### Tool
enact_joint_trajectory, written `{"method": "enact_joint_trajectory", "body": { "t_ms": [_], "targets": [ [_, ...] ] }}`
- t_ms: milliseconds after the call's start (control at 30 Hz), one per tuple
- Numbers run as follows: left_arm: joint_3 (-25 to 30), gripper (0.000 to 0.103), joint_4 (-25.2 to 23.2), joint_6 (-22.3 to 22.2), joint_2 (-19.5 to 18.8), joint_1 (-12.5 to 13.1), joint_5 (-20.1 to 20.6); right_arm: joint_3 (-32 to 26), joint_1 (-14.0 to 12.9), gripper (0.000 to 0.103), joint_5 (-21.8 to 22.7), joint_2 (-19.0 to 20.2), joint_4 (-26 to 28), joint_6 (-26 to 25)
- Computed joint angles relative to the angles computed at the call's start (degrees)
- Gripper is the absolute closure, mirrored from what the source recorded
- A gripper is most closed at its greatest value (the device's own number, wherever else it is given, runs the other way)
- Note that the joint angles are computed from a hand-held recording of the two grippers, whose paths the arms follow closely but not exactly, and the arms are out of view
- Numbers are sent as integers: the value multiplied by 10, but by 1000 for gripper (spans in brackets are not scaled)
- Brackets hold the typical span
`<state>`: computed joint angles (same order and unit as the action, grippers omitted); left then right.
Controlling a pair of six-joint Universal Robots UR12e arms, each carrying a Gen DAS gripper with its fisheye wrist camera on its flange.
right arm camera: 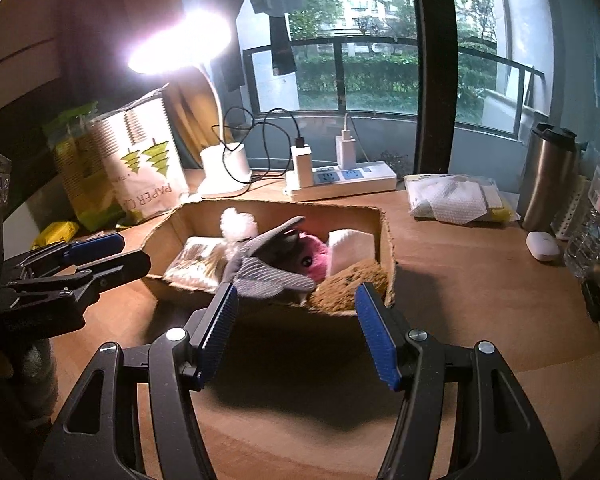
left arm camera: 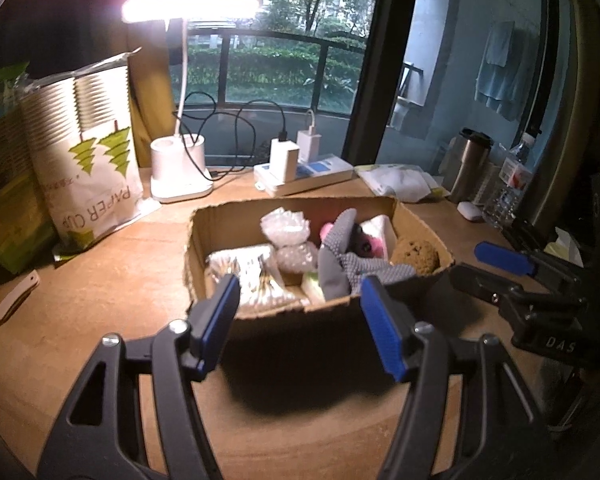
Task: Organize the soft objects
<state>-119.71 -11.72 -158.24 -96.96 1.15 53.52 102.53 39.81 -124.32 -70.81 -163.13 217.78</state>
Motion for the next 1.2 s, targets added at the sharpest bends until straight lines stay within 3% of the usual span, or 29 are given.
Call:
{"method": "enact_joint_trajectory", "body": {
  "t_ms": [633,1200],
  "targets": [
    [-48,30,-19,38,44,44,-56,-19,43,39,-41,11,32,27],
    [-72,27,36,24,86,88,-114,-44,75,39,-108,10,37,4]
  ]
}}
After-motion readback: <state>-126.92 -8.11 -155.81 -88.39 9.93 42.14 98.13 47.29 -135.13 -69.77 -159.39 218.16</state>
